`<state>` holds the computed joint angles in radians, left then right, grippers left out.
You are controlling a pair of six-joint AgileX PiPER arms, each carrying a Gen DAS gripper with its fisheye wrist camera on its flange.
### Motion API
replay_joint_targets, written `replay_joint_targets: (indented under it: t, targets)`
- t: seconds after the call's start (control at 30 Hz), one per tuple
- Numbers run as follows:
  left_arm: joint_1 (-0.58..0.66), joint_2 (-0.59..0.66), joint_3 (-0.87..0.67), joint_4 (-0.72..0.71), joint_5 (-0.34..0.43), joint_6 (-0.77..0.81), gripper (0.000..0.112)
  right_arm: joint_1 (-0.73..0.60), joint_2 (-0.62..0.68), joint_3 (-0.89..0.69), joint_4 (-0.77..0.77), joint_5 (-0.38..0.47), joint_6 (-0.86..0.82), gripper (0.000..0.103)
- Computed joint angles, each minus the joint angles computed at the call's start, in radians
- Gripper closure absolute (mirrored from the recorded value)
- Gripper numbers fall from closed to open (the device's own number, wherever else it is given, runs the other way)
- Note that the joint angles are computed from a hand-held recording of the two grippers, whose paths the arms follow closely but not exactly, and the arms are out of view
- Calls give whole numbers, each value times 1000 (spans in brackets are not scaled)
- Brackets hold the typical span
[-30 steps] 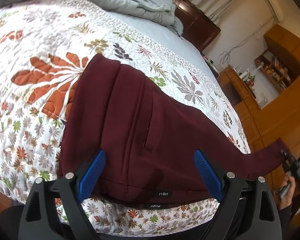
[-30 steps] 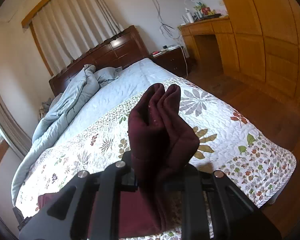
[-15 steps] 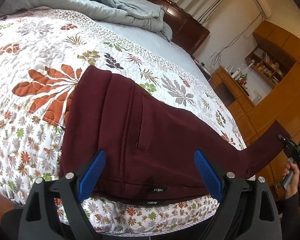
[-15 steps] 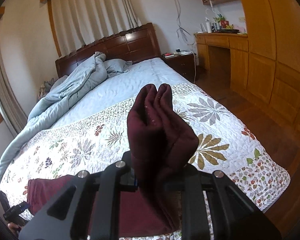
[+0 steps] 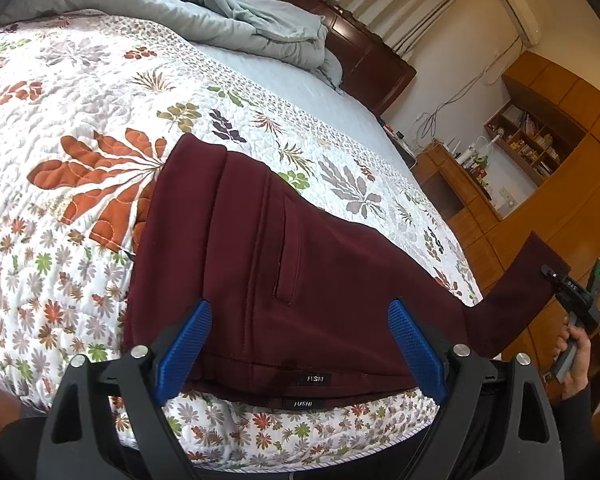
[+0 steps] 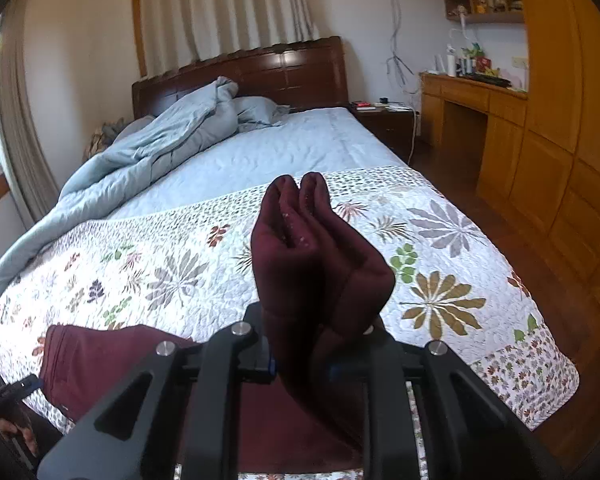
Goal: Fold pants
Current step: 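Carry the held hems with the right gripper toward the left gripper over the pants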
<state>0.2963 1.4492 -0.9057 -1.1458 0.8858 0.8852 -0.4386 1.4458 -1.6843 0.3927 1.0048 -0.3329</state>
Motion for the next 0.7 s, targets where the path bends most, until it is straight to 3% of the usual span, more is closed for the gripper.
replay_joint_targets:
  t: [0.4, 0.7]
  targets:
    - [17, -11, 13, -18, 18, 14, 22, 286, 3, 43, -250, -31, 132, 87]
    - [28, -16, 23, -34, 36, 27, 22, 579, -4, 182, -614, -130, 290, 87]
